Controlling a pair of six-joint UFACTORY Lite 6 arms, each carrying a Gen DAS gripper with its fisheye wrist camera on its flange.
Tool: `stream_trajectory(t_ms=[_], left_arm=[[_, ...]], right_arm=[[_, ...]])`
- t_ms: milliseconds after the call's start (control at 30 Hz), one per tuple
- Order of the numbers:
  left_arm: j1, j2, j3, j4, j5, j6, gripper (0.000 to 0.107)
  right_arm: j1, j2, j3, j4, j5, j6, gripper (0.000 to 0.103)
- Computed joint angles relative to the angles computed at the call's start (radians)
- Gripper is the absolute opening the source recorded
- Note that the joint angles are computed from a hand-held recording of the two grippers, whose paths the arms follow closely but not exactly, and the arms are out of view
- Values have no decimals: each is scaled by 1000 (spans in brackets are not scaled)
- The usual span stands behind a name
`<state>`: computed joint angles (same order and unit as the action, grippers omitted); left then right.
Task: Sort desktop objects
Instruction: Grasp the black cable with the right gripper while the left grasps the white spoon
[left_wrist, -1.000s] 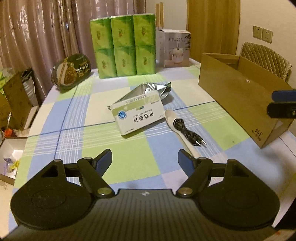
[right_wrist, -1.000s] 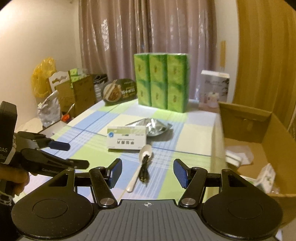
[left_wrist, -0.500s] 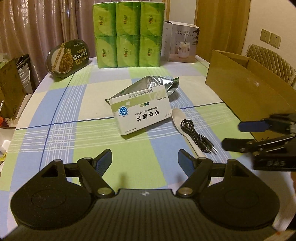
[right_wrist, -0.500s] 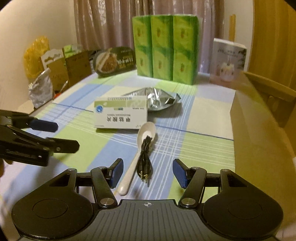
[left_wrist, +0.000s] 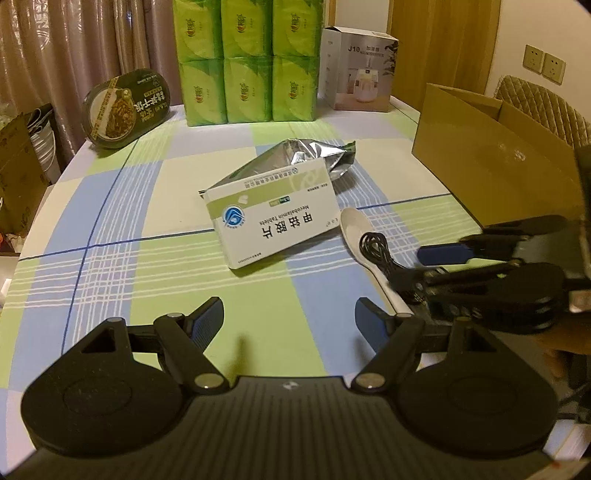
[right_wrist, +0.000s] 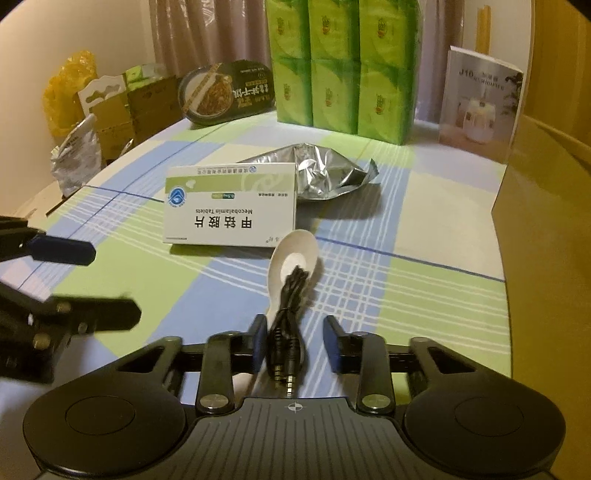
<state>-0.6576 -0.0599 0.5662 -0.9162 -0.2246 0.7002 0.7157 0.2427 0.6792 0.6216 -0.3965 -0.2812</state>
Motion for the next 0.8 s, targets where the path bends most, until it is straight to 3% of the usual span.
stream_trajectory(t_ms=[200, 467, 567, 633, 700, 800], left_arm=[[-28, 66, 28, 88, -11, -92, 75], [-54, 247, 157, 478, -30, -488, 72], [-57, 322, 220, 550, -31, -559, 62], [-56, 365, 253, 622, -30, -632, 43], [-51, 393, 273, 721, -29, -730, 31], [-66, 425, 294, 710, -43, -710, 29]], right_arm=[[-8, -40, -47, 29, -24, -15, 16], [-40, -162, -181, 81, -49, -11, 16], [-44, -186, -212, 62, -56, 17, 16], [-46, -197, -224, 50, -59, 33, 16], [-49, -203, -232, 33, -60, 49, 16], [-52, -211, -238, 16, -56, 60, 16]])
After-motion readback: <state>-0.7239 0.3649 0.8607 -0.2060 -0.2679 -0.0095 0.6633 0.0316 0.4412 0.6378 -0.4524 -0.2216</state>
